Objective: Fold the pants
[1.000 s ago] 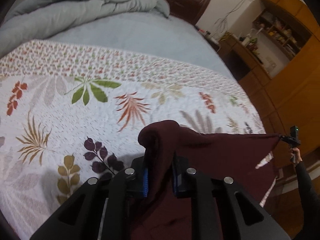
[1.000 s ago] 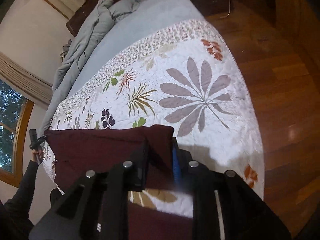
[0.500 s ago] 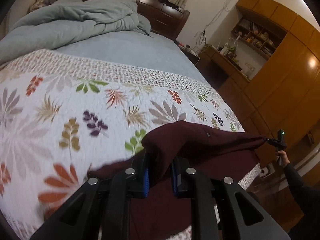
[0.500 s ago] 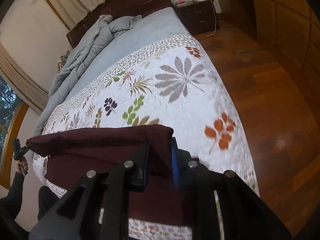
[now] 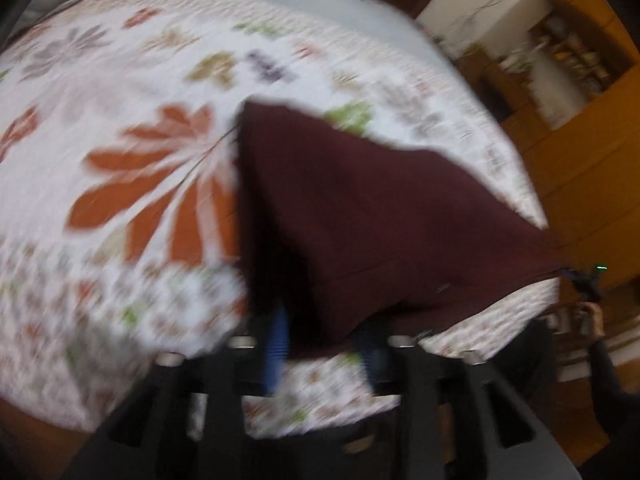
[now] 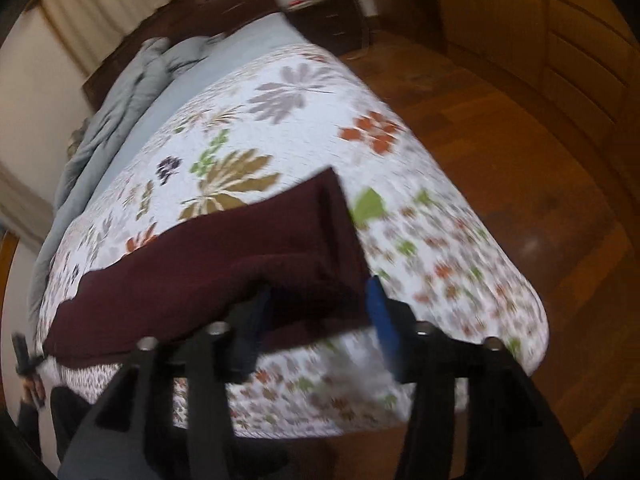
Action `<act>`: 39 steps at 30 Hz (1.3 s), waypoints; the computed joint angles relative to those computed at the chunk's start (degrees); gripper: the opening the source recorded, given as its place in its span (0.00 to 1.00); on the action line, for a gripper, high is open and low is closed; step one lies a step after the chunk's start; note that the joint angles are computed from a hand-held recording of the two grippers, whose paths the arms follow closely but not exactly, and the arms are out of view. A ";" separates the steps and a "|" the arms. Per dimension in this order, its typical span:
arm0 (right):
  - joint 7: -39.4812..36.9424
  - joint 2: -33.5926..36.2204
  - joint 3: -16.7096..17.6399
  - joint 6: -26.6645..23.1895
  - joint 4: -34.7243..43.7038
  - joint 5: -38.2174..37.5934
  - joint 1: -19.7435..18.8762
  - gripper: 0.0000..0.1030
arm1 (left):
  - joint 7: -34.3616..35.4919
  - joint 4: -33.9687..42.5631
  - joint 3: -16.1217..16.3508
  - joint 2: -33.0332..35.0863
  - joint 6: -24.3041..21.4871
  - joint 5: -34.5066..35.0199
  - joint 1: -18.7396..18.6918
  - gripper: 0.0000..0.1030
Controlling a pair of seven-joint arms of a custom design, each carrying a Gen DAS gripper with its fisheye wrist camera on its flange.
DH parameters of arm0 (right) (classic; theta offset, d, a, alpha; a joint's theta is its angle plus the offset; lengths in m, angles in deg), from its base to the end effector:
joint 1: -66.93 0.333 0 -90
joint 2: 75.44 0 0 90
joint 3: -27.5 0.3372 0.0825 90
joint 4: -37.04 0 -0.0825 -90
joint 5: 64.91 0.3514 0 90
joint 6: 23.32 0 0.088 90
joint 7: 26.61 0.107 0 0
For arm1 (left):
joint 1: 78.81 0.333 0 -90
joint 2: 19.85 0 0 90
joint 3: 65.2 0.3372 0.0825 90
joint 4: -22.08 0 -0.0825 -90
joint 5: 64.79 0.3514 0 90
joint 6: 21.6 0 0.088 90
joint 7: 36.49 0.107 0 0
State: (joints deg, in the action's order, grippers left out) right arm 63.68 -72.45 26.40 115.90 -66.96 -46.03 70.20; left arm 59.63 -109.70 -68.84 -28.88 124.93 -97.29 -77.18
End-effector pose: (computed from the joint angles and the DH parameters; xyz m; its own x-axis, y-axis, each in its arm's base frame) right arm 0.5912 0.0237 0.5982 -0.0629 -0.9483 -0.3110 -0.8424 0.2176 -0.4930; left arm 0.4912 -0.0107 0.4938 0.1685 -0.8968 0.4091 -0.8823 -0.3223 -0.3431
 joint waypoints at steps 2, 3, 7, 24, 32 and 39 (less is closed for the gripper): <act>2.95 -2.18 -0.31 1.35 -3.26 1.62 -0.17 0.58 | -3.58 -2.67 -0.45 -2.34 0.88 3.34 0.96 0.53; 5.11 -3.52 -0.55 1.82 -5.25 3.42 -0.23 0.58 | -5.49 -4.02 -0.50 -3.93 0.95 4.39 1.47 0.53; 5.28 -8.10 -1.73 5.79 -12.24 19.05 1.30 0.60 | -12.92 -8.71 -1.41 -10.37 5.83 5.36 1.65 0.57; 9.66 3.75 1.65 9.23 -1.71 32.35 1.03 0.53 | -6.04 -1.60 -0.79 0.12 14.13 -24.64 -9.11 0.72; 11.50 5.56 3.15 8.91 0.40 30.39 -0.26 0.53 | -16.88 -0.19 -3.80 3.60 18.12 -16.55 -6.00 0.20; 12.15 8.58 4.97 8.62 8.00 25.38 -0.84 0.14 | -8.58 -1.21 -2.52 -0.43 29.80 -28.64 -10.01 0.13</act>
